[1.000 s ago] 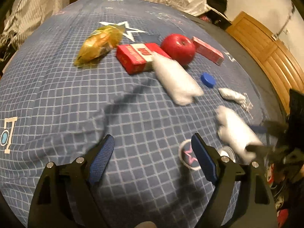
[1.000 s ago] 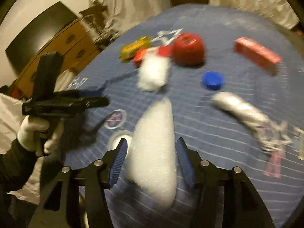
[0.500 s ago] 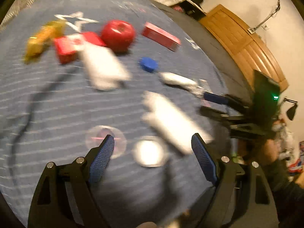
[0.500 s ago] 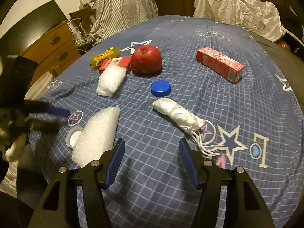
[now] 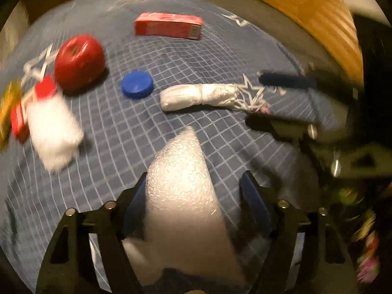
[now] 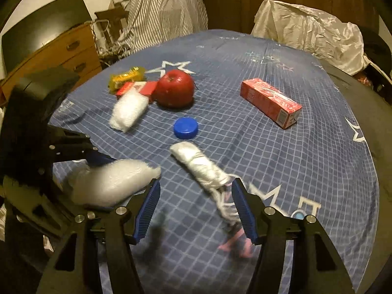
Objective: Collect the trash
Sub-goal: 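Grasp the bubble wrap sheet with the left tool while the right tool grasps the white cloth bundle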
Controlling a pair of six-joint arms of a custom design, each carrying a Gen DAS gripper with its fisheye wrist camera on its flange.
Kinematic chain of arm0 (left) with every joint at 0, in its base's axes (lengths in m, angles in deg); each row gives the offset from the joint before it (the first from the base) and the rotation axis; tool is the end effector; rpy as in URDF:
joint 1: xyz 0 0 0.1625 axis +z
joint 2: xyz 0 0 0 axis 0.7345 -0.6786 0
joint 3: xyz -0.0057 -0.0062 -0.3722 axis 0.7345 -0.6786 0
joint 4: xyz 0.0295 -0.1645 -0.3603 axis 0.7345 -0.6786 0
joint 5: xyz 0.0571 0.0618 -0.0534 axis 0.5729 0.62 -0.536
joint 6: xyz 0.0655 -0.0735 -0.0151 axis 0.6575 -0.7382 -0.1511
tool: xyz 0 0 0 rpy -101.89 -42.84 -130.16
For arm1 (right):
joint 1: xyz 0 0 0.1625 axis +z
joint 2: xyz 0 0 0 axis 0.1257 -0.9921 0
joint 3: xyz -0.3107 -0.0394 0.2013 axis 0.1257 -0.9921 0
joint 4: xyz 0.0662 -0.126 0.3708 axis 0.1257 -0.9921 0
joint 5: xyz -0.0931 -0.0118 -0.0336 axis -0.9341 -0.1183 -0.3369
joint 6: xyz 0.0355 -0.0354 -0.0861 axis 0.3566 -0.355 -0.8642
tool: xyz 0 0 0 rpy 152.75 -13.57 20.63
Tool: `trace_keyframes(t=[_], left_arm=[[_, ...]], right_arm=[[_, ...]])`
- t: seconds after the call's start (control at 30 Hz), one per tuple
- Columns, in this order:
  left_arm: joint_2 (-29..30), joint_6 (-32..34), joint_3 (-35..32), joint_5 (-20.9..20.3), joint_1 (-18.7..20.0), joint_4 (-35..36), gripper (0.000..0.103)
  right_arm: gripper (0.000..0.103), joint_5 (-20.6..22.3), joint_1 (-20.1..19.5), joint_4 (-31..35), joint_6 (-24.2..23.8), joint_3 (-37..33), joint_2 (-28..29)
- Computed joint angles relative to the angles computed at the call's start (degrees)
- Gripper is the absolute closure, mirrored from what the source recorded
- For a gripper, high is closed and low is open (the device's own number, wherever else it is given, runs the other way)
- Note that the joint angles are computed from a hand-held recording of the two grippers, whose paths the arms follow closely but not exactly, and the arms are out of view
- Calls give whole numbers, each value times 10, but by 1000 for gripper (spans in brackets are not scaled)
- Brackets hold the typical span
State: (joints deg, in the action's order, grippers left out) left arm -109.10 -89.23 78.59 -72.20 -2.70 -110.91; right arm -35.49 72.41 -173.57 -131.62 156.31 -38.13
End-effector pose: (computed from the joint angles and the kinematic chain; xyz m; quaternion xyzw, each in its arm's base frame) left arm -0.3782 -0.6255 -0.0650 0.3084 0.9183 -0.0663 0.2391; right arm 0.0008 -0.6206 0.3621 0.3360 -0.8855 0.2006 0.2505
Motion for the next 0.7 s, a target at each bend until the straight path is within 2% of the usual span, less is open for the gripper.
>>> trace_keyframes(t=[0.07,0.2,0.3,0.4,0.47,0.5,0.57,0.7], left_arm=[[2,6,-5,-2,3,-1,36],[-14,0,17,18,-1,0,36],[-25,-4,35,23,0,-5,35],[-32,-8,44,24,6,-13,43],[-38,-13,49,29,8,-15,55],[-40,-13,50,22,12,-19,55],[-43,-8,55,22,12,-27,56],[-51,-11,81,37,6,-64,57]], right_arm=[[41,-6,2,11,-11,-17,13],[41,-30,13,72,-32,-74,58],[41,-65,25,86,-51,-106,95],[42,-93,34,96,-68,-127,120],[49,-112,38,108,-69,-139,134],[51,-114,39,107,-67,-140,136],[64,-119,40,92,-62,-132,135],[74,-114,37,20,-44,-90,116]])
